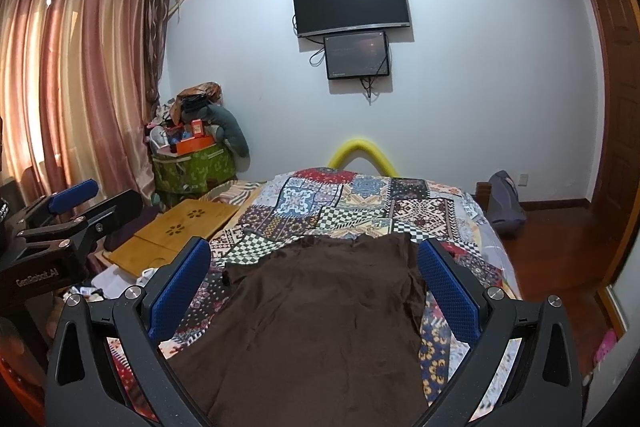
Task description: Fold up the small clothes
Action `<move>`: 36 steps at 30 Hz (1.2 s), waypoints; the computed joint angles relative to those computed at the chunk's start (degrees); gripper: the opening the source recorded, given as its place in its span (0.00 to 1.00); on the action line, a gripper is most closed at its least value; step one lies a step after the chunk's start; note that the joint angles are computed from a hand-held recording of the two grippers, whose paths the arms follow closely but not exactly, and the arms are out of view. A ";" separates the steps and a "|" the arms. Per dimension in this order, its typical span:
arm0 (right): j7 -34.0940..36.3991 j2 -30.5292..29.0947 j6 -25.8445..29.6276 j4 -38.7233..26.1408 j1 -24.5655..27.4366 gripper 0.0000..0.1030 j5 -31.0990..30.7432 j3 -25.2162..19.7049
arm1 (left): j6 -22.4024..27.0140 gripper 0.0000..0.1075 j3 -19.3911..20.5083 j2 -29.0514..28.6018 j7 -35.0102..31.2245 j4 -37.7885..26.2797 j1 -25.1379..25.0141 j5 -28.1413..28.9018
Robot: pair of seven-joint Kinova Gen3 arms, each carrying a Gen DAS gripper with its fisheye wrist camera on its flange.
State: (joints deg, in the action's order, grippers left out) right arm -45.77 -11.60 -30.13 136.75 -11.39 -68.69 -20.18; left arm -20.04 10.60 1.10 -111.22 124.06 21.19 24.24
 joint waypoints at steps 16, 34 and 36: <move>-4.70 22.45 11.93 -16.26 -1.65 0.99 21.22 18.23 | 25.14 0.96 -15.37 24.34 11.29 -30.17 1.63 -12.19; -16.06 44.23 44.10 -42.14 8.97 0.56 45.00 16.08 | 57.73 0.65 1.96 47.78 11.47 -55.50 -17.63 -11.39; -16.66 46.06 47.36 -44.88 10.20 0.49 46.45 14.57 | 59.82 0.49 3.14 49.12 10.25 -56.76 -18.45 -9.39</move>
State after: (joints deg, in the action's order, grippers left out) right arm -62.43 34.46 17.22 91.86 -1.19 -22.24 -5.61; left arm 39.79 13.74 50.22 -100.97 67.30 2.74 14.85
